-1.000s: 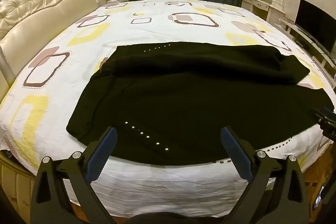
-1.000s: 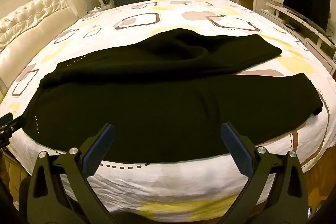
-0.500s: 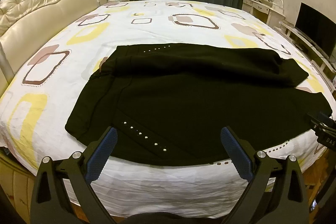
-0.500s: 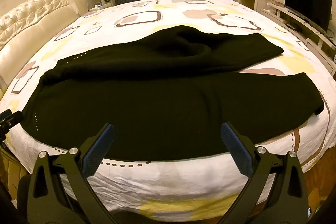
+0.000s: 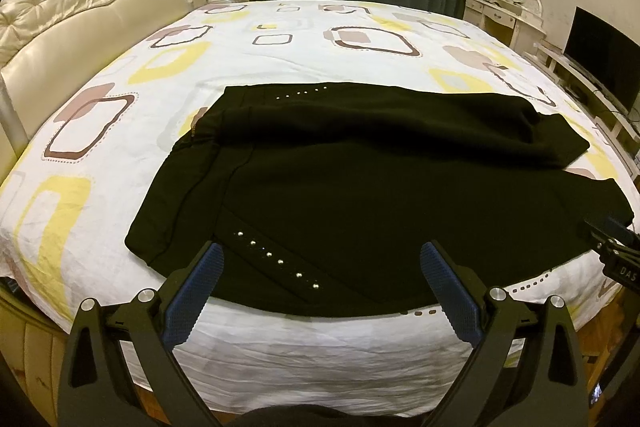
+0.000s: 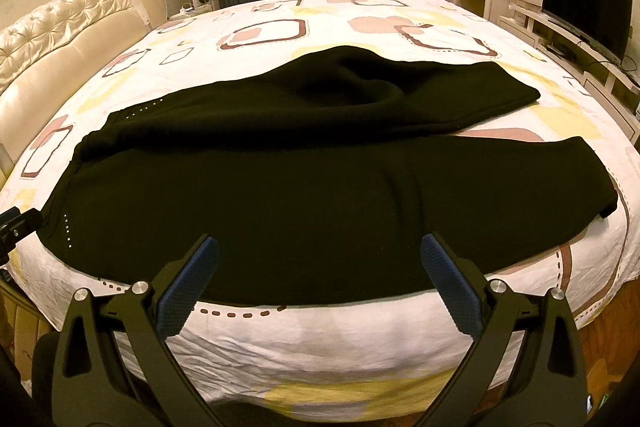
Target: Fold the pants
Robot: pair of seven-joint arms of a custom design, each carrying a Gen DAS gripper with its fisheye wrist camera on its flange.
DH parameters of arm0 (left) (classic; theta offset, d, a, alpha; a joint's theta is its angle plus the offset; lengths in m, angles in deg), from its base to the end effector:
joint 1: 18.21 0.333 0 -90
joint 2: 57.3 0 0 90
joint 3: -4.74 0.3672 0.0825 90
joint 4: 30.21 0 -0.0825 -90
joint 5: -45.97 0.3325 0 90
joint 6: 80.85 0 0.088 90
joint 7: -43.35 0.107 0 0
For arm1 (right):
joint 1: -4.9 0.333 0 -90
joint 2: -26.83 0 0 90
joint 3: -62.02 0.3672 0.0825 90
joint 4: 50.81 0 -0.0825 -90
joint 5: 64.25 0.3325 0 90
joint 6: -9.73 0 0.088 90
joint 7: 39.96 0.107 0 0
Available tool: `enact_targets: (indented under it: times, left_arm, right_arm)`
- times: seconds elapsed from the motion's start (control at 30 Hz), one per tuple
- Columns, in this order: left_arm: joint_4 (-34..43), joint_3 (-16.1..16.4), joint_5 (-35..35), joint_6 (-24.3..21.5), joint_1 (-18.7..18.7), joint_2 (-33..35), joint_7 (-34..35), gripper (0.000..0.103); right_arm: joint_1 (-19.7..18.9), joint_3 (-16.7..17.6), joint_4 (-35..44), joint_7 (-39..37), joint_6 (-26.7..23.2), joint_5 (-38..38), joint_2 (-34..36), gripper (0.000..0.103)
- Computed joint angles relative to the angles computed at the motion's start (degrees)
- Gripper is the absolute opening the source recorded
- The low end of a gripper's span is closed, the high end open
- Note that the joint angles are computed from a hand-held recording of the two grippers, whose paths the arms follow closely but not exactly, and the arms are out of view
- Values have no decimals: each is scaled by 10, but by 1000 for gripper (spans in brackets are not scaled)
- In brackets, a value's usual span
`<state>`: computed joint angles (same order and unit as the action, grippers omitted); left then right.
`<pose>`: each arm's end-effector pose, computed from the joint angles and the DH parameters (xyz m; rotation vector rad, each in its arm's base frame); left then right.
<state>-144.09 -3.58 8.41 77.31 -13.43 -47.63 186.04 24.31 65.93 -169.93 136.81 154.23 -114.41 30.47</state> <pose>0.5945 -0.0054 0.5212 -1.4201 2.2188 -0.8394 0.5020 0.2234 0.5141 -1.3499 2.2083 -0.7469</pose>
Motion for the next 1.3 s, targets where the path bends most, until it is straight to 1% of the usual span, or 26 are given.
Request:
enact_targets:
  times: [0.17,0.23,0.27,0.3,0.33,0.37,0.4,0.47,0.57,0.67,1.0,1.13,1.2,1.23,1.27,1.3]
  left_arm:
    - [-3,3,14,1,-2,-1,-9,98]
    - [-4,13,56,0,-11,-1,-39,98]
    - [-4,12,59,-1,-10,-1,-41,98]
    - [-1,8,47,-7,-5,0,-34,98]
    - [-1,-2,15,-4,3,0,-13,98]
    - [-2,-1,14,-4,2,-1,-12,98]
    - [-1,-8,-15,-3,8,0,8,98]
    - [-1,-4,-9,-3,4,0,4,98]
    - [-2,4,17,-2,-3,-1,-12,98]
    - [-2,-1,-3,-4,2,0,0,98]
    - [1,0,-12,-15,2,0,2,98]
    - [4,2,-7,-29,1,1,-4,98]
    - [4,6,7,-39,-1,0,-17,98]
    - [4,7,10,-45,-1,-1,-21,98]
    - [6,8,17,-53,-2,-2,-29,98]
    - [3,7,14,-47,-2,-2,-24,98]
  right_arm:
    - [0,0,0,0,0,1,0,101]
    - [0,0,-1,0,1,1,0,101]
    - [0,0,-1,0,1,1,0,101]
    - [0,0,-1,-1,1,1,0,101]
    - [0,0,-1,0,1,1,0,101]
    - [0,0,-2,1,2,0,1,101]
    - [0,-1,-2,2,2,-1,1,101]
    - [0,-1,-3,2,3,0,1,101]
    - [0,-1,-3,1,3,0,1,101]
    - [0,-1,-5,5,5,-1,1,101]
    - [-14,-7,-21,5,30,11,-14,101]
    - [-36,-15,-45,22,58,13,-39,101]
    - [-55,-22,-72,45,83,8,-65,101]
    - [-66,-25,-87,59,98,5,-79,101]
    - [-83,-32,-112,79,124,2,-101,101]
    - [-99,-35,-133,97,149,-2,-119,101]
